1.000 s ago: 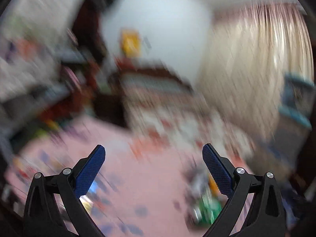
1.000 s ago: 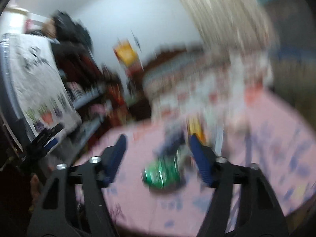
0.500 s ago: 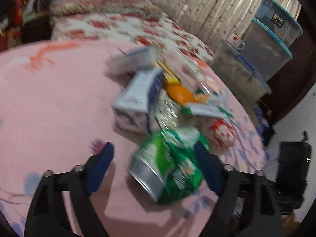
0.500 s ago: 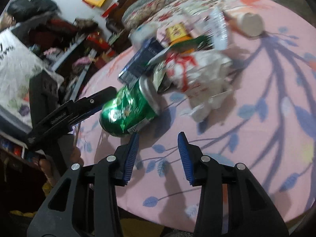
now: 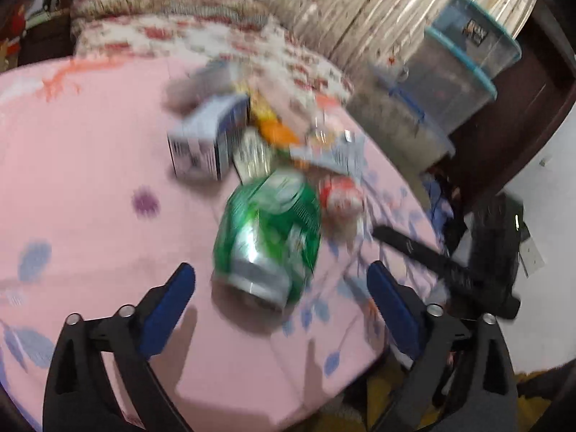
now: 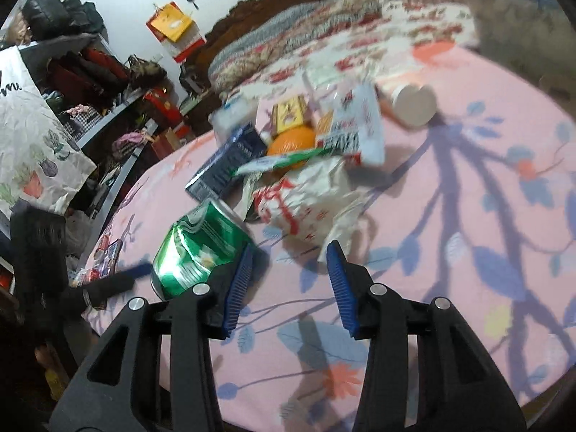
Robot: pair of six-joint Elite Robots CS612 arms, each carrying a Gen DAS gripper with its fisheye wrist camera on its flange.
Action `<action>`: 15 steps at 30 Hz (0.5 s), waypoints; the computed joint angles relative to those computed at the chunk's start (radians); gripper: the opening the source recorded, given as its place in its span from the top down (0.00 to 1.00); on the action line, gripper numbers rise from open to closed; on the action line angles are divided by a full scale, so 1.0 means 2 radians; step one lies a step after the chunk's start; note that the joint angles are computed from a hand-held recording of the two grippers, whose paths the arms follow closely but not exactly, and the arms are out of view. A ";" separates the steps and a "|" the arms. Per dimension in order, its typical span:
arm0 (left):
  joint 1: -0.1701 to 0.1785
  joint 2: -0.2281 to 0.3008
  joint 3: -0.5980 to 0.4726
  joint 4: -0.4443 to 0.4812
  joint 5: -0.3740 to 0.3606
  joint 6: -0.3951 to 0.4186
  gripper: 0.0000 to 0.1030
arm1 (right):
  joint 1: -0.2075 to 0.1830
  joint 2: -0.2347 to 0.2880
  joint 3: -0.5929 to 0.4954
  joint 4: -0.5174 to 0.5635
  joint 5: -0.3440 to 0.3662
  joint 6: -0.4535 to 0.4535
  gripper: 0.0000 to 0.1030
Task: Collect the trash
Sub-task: 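Grasp the green can with the left tool while the right tool grasps the white plastic bag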
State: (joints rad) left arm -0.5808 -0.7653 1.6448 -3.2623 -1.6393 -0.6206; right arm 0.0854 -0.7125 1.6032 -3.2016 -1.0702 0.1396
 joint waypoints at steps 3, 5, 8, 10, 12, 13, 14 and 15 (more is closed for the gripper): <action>0.007 0.013 -0.030 0.028 0.011 0.016 0.09 | 0.000 -0.002 0.008 -0.035 -0.035 -0.002 0.39; 0.013 0.024 -0.051 0.050 -0.007 0.011 0.09 | -0.003 -0.002 0.006 -0.037 -0.040 -0.011 0.33; 0.025 0.038 -0.070 0.063 -0.043 0.000 0.09 | 0.000 0.006 -0.012 -0.017 -0.050 -0.029 0.25; 0.030 0.044 -0.074 0.063 -0.062 -0.008 0.09 | 0.003 0.012 -0.024 -0.001 -0.055 -0.043 0.23; 0.034 0.050 -0.076 0.055 -0.083 -0.025 0.09 | 0.007 0.019 -0.037 0.015 -0.061 -0.059 0.22; 0.035 0.051 -0.076 0.050 -0.087 -0.031 0.09 | 0.008 0.022 -0.044 0.022 -0.061 -0.064 0.22; 0.034 0.052 -0.078 0.048 -0.088 -0.032 0.09 | 0.010 0.027 -0.052 0.031 -0.060 -0.069 0.22; 0.034 0.053 -0.078 0.048 -0.092 -0.031 0.09 | 0.012 0.030 -0.057 0.036 -0.060 -0.071 0.21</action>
